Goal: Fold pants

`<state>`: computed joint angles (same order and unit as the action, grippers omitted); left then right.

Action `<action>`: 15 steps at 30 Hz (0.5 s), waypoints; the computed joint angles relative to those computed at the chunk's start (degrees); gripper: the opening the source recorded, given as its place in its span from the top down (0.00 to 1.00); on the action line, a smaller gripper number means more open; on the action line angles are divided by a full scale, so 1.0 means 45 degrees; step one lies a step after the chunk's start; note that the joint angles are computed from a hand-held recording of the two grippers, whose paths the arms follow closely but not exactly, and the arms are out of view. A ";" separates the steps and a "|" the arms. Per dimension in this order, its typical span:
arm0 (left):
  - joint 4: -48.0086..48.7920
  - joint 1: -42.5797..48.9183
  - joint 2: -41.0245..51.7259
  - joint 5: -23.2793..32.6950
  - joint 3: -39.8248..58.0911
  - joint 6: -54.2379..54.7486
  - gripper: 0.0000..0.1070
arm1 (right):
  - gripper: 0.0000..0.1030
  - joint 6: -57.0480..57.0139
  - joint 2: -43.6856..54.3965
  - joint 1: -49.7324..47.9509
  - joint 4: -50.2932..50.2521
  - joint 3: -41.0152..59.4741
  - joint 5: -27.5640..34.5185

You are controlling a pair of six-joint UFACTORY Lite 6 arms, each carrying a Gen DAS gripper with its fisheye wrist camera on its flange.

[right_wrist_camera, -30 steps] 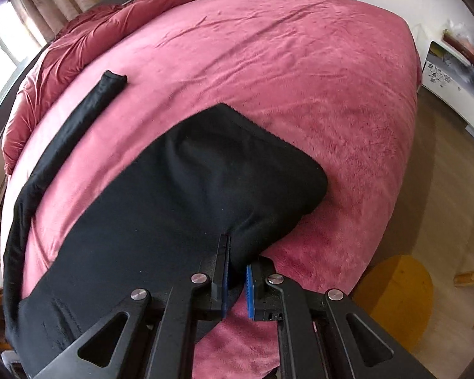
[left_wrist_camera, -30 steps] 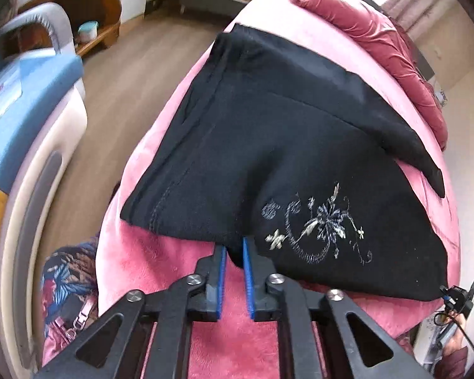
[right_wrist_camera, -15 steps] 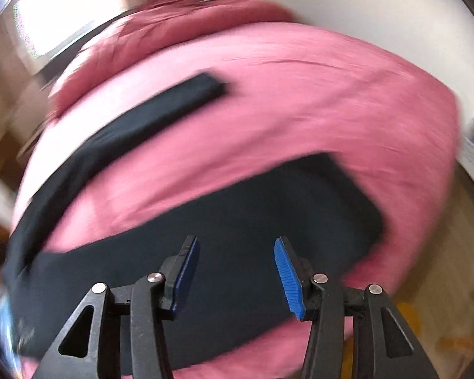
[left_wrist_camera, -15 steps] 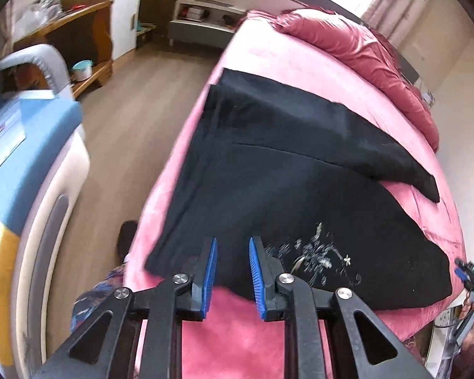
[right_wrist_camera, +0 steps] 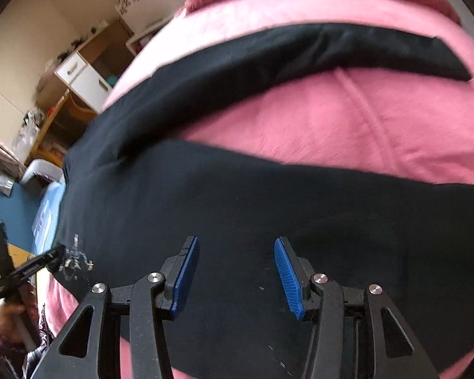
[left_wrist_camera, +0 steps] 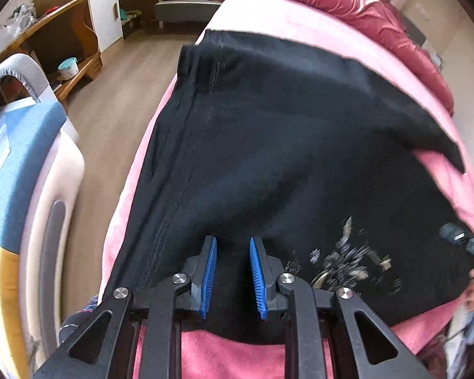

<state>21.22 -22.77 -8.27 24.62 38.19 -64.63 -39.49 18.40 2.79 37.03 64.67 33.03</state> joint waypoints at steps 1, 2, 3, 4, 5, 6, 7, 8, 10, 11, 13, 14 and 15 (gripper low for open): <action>-0.0112 0.0187 -0.0207 -0.0056 0.0105 0.0332 0.77 | 0.50 0.0403 0.0192 0.0267 -0.0264 0.0022 -0.0243; 0.0033 0.0407 -0.0317 0.0050 0.0334 0.0488 0.73 | 0.50 0.0476 0.0202 0.0377 -0.0379 0.0029 -0.0335; 0.0073 0.0715 -0.0242 0.0091 0.0656 0.0767 0.71 | 0.50 0.0494 0.0102 0.0458 -0.0451 0.0015 -0.0343; -0.0305 0.1164 -0.0060 0.0006 0.1069 0.1531 0.70 | 0.50 0.0435 -0.0041 0.0443 -0.0513 0.0083 -0.0185; -0.0880 0.1678 0.0289 -0.0078 0.1603 0.2501 0.68 | 0.50 0.0356 -0.0204 0.0472 -0.0493 0.0118 -0.0072; -0.1075 0.2037 0.0710 -0.0073 0.2112 0.2945 0.68 | 0.50 0.0514 -0.0321 0.0665 -0.0572 0.0140 -0.0140; -0.1307 0.2424 0.1252 -0.0020 0.2753 0.3434 0.68 | 0.50 0.0609 -0.0368 0.0730 -0.0688 0.0270 -0.0154; -0.1872 0.2950 0.1845 -0.0130 0.3439 0.4293 0.68 | 0.50 0.0795 -0.0476 0.0849 -0.0826 0.0367 -0.0217; -0.2840 0.3752 0.3000 -0.0310 0.4816 0.5569 0.68 | 0.49 0.1157 -0.0475 0.1008 -0.0913 0.0737 -0.0118; -0.3311 0.4095 0.3700 -0.0322 0.5640 0.6199 0.67 | 0.49 0.1295 -0.0472 0.1139 -0.0877 0.0874 -0.0109; -0.4126 0.4695 0.5132 -0.0211 0.7331 0.7253 0.67 | 0.48 0.1579 -0.0187 0.1322 -0.1002 0.1502 -0.0030; -0.4694 0.5019 0.5802 -0.0126 0.8124 0.8008 0.67 | 0.48 0.1665 0.0307 0.1283 -0.1086 0.2254 0.0182; -0.4888 0.5325 0.6238 0.0246 0.8811 0.8312 0.66 | 0.47 0.1861 0.0428 0.1487 -0.1094 0.2473 0.0161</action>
